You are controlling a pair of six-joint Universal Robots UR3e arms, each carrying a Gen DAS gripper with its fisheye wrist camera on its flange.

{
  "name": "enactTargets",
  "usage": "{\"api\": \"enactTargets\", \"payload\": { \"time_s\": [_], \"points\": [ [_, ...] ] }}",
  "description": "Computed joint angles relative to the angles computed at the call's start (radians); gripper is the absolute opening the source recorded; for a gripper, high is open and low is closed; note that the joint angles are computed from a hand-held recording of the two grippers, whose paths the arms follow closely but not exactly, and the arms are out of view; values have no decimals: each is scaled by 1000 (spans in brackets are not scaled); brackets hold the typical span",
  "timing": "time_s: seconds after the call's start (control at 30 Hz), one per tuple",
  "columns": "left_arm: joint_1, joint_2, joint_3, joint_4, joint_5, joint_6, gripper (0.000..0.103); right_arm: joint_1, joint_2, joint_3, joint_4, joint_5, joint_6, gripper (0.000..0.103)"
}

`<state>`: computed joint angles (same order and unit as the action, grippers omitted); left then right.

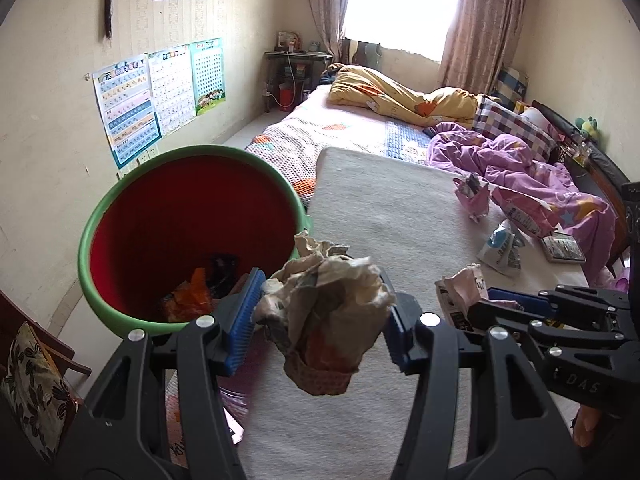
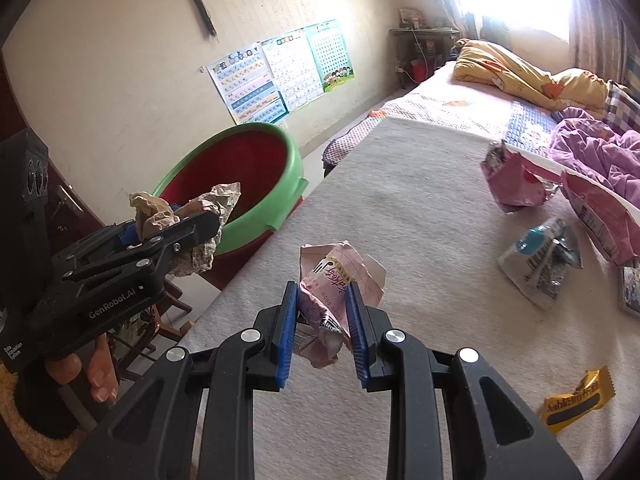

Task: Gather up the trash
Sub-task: 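Carry the paper ball and pink wrapper over the green bucket with both tools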

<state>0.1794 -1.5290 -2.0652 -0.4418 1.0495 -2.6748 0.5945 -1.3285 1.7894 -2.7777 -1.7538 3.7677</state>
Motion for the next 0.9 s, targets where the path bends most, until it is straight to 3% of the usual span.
{"api": "enactTargets", "payload": {
  "time_s": [0.9],
  "points": [
    [191, -124, 163, -105, -128, 150, 53, 44, 257, -415, 148, -65, 2, 24]
  ]
}}
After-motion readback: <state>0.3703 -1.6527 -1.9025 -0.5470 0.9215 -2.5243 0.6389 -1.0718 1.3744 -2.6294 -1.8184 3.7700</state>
